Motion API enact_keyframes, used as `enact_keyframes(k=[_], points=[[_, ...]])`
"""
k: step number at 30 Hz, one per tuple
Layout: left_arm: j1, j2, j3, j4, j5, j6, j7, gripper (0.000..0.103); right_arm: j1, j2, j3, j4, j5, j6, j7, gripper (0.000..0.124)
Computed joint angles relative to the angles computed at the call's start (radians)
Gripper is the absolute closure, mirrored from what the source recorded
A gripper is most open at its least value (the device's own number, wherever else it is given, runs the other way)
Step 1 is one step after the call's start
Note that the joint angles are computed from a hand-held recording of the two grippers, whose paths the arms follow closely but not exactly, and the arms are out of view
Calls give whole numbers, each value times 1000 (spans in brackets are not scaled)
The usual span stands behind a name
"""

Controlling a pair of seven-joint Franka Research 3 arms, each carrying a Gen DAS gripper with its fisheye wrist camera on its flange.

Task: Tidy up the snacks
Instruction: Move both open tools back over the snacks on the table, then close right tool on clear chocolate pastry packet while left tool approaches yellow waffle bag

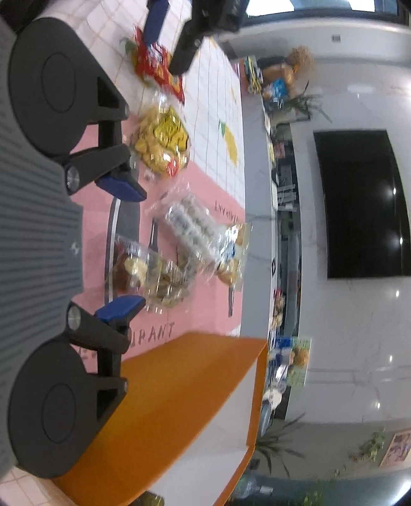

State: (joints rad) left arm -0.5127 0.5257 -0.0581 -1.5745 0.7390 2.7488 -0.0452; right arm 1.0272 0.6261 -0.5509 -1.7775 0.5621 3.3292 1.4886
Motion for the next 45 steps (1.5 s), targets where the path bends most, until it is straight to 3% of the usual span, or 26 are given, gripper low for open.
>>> enact_keyframes(k=[2, 4, 6, 10, 20, 23, 26, 31, 34, 36, 45], points=[[-2, 10, -1, 12, -1, -2, 6, 21, 15, 22, -27, 18, -3, -13, -5, 59], [-6, 24, -4, 33, -6, -26, 23, 21, 79, 73, -121, 48, 3, -66, 37, 59], [-10, 36, -8, 54, -12, -50, 45, 21, 98, 106, -165, 76, -1, -117, 96, 53], [-3, 59, -26, 78, -43, -54, 103, 21, 39, 119, -124, 118, -34, -166, 153, 35], [-34, 74, -6, 107, -47, -92, 147, 21, -53, 161, -49, 200, -168, -195, 230, 33], [-21, 72, -15, 99, -57, -65, 148, 21, -72, 161, -30, 202, -201, -185, 257, 40], [-12, 70, -22, 90, -78, -46, 157, 21, -85, 164, -21, 211, -240, -193, 283, 62], [-24, 62, -8, 83, -63, -44, 153, 21, -83, 156, -26, 190, -308, -165, 326, 68], [-24, 61, -7, 85, -60, -43, 155, 21, -127, 120, 32, 168, -341, -147, 330, 71], [-25, 62, -7, 89, -56, -45, 161, 21, -111, 112, 13, 152, -355, -139, 344, 72], [2, 79, -8, 122, -89, 6, 211, 23, -128, 44, 65, 93, -339, -97, 319, 72]])
